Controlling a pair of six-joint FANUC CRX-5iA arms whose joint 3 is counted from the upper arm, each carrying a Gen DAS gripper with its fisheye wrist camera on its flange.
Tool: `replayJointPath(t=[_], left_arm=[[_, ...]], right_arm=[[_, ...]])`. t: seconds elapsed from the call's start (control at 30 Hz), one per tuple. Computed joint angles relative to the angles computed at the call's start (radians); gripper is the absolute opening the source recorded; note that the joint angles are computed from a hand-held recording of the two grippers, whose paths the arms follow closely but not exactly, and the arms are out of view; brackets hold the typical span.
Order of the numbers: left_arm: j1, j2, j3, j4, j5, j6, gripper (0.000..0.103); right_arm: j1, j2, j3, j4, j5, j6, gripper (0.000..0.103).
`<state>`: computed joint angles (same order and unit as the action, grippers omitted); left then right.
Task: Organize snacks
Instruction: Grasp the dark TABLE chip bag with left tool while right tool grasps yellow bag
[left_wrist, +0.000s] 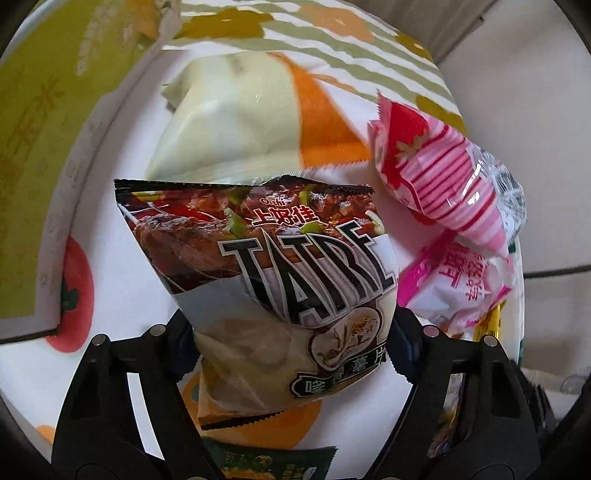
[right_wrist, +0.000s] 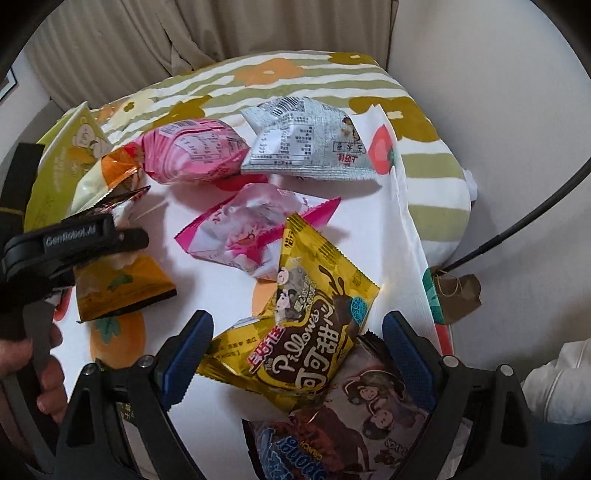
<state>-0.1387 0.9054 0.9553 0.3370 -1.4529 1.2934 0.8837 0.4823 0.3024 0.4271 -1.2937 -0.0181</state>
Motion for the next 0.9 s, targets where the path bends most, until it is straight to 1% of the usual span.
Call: replayJointPath(t=[0.1, 0.27, 0.37, 0.47, 0.5, 0.73, 0.8, 0.9], left_arm=[[0.009, 0.004, 0.002, 0.018, -0.011, -0.031, 0.073], [0.015, 0.018, 0.028, 0.027, -0.038, -0.076, 0.068], [0.013, 0.019, 0.037, 0.019, -0.047, -0.096, 0.066], [0.013, 0.004, 0.019, 0.014, -0.049, -0.119, 0.066], [0.014, -0.002, 0.011, 0.012, -0.052, -0.128, 0.065], [0.025, -0.043, -0.041, 0.014, -0.044, -0.152, 0.065], [0.03, -0.069, -0.076, 0.019, -0.029, -0.164, 0.065], [0.037, -0.105, -0.121, 0.028, -0.008, -0.178, 0.065]], right_arm=[[-0.015, 0.009, 0.018, -0.039, -0.012, -0.005, 0.091], [-0.033, 0.009, 0.017, -0.084, 0.011, -0.024, 0.09], [-0.038, 0.016, 0.026, -0.095, 0.014, -0.018, 0.086], [-0.044, 0.013, 0.021, -0.113, 0.042, -0.017, 0.076], [-0.045, 0.012, 0.019, -0.114, 0.046, -0.017, 0.074], [-0.038, 0.011, 0.011, -0.095, 0.057, -0.043, 0.066], [-0.035, 0.002, -0.004, -0.087, 0.071, -0.051, 0.062], [-0.028, -0.019, -0.036, -0.062, 0.097, -0.079, 0.061]])
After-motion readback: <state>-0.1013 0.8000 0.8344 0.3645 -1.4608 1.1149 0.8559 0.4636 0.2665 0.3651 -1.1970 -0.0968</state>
